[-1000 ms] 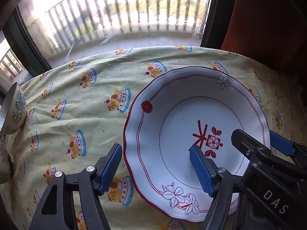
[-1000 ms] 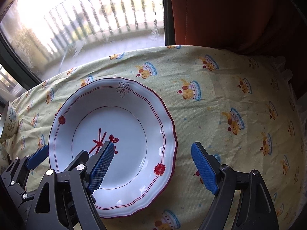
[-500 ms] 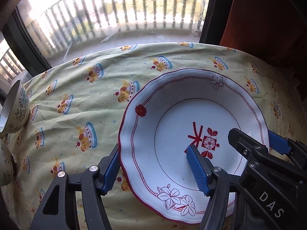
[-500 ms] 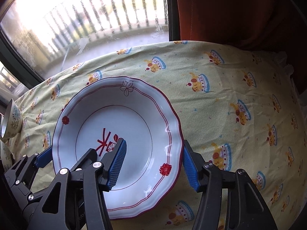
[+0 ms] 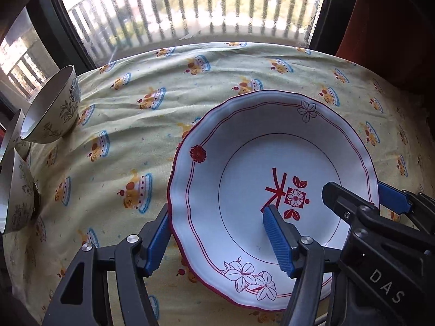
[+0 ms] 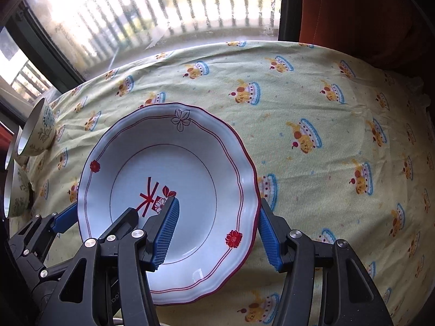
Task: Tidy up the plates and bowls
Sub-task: 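Lift and carry the red-rimmed plate over the floral plate stack with the right gripper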
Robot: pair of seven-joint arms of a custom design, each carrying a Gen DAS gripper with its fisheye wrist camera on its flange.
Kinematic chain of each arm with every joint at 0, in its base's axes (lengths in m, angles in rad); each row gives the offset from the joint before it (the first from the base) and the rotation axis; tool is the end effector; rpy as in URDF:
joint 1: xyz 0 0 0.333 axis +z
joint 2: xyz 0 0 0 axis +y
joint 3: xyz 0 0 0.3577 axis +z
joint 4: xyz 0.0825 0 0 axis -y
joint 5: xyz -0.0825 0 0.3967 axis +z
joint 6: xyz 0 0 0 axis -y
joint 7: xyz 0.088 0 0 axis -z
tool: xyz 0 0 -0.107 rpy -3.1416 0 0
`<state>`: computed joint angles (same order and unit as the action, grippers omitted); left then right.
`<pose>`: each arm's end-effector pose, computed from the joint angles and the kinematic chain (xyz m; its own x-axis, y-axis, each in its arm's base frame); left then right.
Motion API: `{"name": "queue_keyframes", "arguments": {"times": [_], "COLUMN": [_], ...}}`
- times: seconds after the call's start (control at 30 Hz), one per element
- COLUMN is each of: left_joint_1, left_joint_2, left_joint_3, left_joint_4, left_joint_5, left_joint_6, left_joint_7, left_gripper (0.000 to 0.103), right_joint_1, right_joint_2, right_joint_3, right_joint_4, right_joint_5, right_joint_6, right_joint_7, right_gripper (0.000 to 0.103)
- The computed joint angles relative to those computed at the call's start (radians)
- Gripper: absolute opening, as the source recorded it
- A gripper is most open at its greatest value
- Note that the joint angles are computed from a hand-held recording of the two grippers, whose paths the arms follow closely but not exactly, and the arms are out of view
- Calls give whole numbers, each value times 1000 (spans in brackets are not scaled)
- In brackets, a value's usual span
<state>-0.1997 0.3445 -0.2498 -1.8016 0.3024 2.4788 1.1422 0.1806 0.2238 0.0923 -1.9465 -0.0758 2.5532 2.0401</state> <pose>0.6316 -0.2860 0.4293 -0.1934 -0.9809 -0.0207 -0.9116 0.1874 -0.3660 0.6318 0.1741 0.4419 -0.1222 -0.9838 -0.1314 -0.9218 0.1615 -0.3524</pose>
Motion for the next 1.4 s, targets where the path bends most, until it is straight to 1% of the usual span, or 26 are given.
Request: {"name": "queue_keyframes", "arguments": {"times": [0.03, 0.1, 0.2, 0.3, 0.37, 0.4, 0.47, 0.53, 0.67, 0.7, 0.83, 1.03, 1.2, 1.4], "left_joint_1": [3, -8, 4, 10, 13, 14, 14, 3, 20, 23, 22, 35, 44, 47], "left_joint_2": [-1, 1, 8, 13, 24, 32, 42, 47, 46, 42, 11, -58, -122, -215], "left_joint_3": [0, 13, 12, 10, 8, 7, 2, 9, -8, -10, -7, -14, -13, -8], "left_joint_4": [-4, 1, 2, 8, 22, 33, 47, 59, 69, 66, 39, -25, -70, -142], "left_joint_5": [-2, 22, 15, 15, 12, 10, 5, 17, -28, -34, -39, -71, -103, -155], "left_joint_6": [7, 5, 18, 27, 26, 24, 20, 3, -28, -26, -8, 26, 46, 77], "left_joint_7": [3, -27, -35, -29, -22, -18, -7, -22, 8, 14, 14, 48, 87, 167], "left_gripper": [67, 67, 68, 68, 68, 68, 64, 63, 63, 63, 63, 63, 63, 63], "right_joint_1": [1, 6, 0, 8, 4, 3, 1, 1, 2, 4, 7, 23, 47, 78], "right_joint_2": [1, 2, 8, 26, 39, 46, 56, 62, 64, 60, 37, -23, -86, -180], "right_joint_3": [2, 0, 2, -9, -9, -9, -10, -12, -10, -11, -13, -21, -27, -24], "right_joint_4": [2, 5, 10, 31, 47, 54, 66, 75, 83, 82, 68, 34, -2, -57], "right_joint_5": [1, -11, 8, -30, -37, -42, -50, -59, -67, -74, -90, -118, -167, -237], "right_joint_6": [-3, -6, -3, -2, -4, -5, -8, -16, -25, -28, -26, -37, -42, -61], "right_joint_7": [-4, 2, 2, 23, 22, 24, 28, 39, 56, 61, 75, 121, 190, 302], "right_gripper": [61, 61, 61, 55, 53, 51, 48, 46, 45, 45, 45, 45, 45, 45]}}
